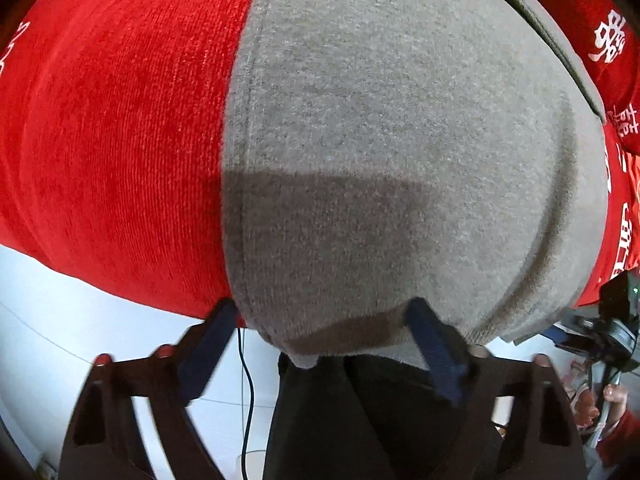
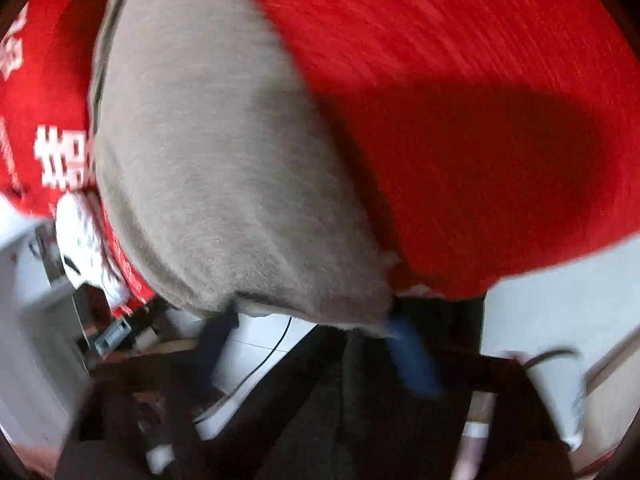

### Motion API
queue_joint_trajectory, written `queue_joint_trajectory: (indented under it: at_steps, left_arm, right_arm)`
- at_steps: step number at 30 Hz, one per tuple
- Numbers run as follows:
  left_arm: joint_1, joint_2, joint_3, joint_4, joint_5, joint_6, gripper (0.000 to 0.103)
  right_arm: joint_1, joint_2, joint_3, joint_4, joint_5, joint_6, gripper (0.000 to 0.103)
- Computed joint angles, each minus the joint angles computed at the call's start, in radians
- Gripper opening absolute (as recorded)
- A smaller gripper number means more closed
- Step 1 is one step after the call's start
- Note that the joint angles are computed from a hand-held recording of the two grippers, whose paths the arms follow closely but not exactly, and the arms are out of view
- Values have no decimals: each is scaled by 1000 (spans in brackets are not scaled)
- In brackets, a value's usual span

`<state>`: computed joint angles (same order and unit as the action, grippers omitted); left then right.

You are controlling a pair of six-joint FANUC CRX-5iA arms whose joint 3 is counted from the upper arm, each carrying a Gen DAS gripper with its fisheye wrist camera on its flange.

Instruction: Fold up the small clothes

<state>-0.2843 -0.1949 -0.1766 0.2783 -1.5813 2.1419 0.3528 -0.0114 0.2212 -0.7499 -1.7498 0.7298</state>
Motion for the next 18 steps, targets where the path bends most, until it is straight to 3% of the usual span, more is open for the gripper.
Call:
queue_joint_trajectory:
  at_steps: [1, 2, 3, 4, 11, 18]
  left_arm:
    - [7, -6, -4, 9, -3, -16, 66]
    - [16, -16, -14, 23, -4, -44, 51]
    - [36, -28, -28, 46, -8, -87, 41]
    - [68, -48, -56, 83, -10, -135, 18]
    - [210, -134, -122, 278, 22, -284, 14]
    - [339, -129, -58, 390, 113, -327, 14]
  right_arm:
    - [-15, -14, -16, -12, 4, 0, 27]
    - [-27, -32, -31, -33, 25, 6, 17]
    - [-33, -43, -37, -45, 37, 9, 17]
    - [-34, -51, -33, -49, 44, 11, 17]
    - [-97, -76, 25, -184, 155, 39, 16]
    - [-126, 33, 192, -273, 288, 100, 16]
